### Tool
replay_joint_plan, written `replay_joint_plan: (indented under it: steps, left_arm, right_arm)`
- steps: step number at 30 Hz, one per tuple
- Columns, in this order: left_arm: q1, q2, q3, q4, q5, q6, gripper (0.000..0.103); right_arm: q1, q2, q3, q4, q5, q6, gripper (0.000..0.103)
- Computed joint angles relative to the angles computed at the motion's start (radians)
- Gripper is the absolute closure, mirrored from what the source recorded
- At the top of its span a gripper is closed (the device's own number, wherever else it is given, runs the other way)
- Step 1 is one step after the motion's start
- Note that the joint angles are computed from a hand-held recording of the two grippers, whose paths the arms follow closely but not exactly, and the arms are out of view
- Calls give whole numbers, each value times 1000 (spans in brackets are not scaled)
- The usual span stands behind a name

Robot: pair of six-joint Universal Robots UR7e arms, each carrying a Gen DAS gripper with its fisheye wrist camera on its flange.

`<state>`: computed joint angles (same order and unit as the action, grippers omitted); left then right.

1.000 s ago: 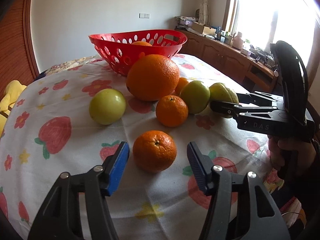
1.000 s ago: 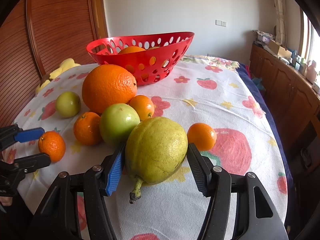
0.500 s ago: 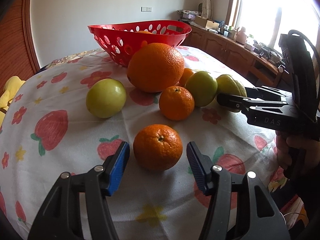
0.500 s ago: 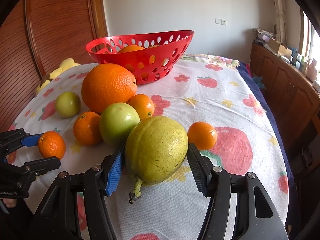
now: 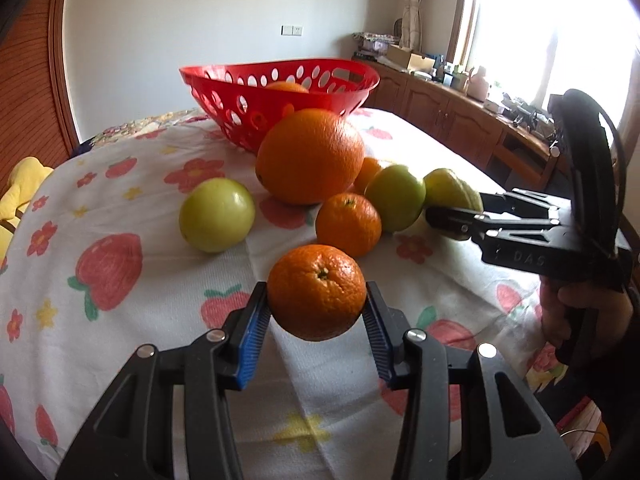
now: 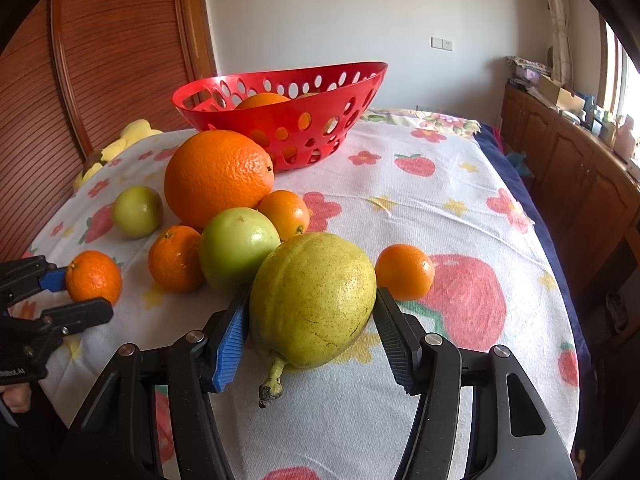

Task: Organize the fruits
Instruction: 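Grasp a mandarin with the left gripper while the right gripper grasps another yellow pear, then carry the mandarin and pear over the red basket and release both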

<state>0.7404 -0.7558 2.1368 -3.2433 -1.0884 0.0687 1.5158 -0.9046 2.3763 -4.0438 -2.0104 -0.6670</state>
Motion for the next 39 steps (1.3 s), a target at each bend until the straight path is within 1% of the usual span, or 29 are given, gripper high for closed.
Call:
replay_joint_plan:
  steps: [4, 7, 15, 22, 25, 32, 39]
  left_arm:
    - [-5, -10, 2, -12, -3, 7, 58]
    - [-10, -8, -1, -27, 12, 17, 58]
    - [-1, -16, -40, -18, -5, 47, 58]
    - [5, -24, -71, -5, -16, 74, 58]
    - [4, -29, -88, 10, -22, 76, 58]
    - [0, -24, -160, 64, -33, 93, 58]
    - [5, -3, -256, 126, -49, 111, 58]
  right_arm:
    - [3, 3, 4, -14, 1, -4, 41]
    - [3, -1, 4, -13, -1, 3, 42]
    - [11, -6, 0, 5, -12, 0, 42]
    - [9, -26, 4, 26, 5, 9, 41]
    - [13, -36, 3, 36, -3, 5, 41]
    - [39, -95, -6, 91, -7, 16, 41]
    - [90, -170, -48, 200, -6, 15, 41]
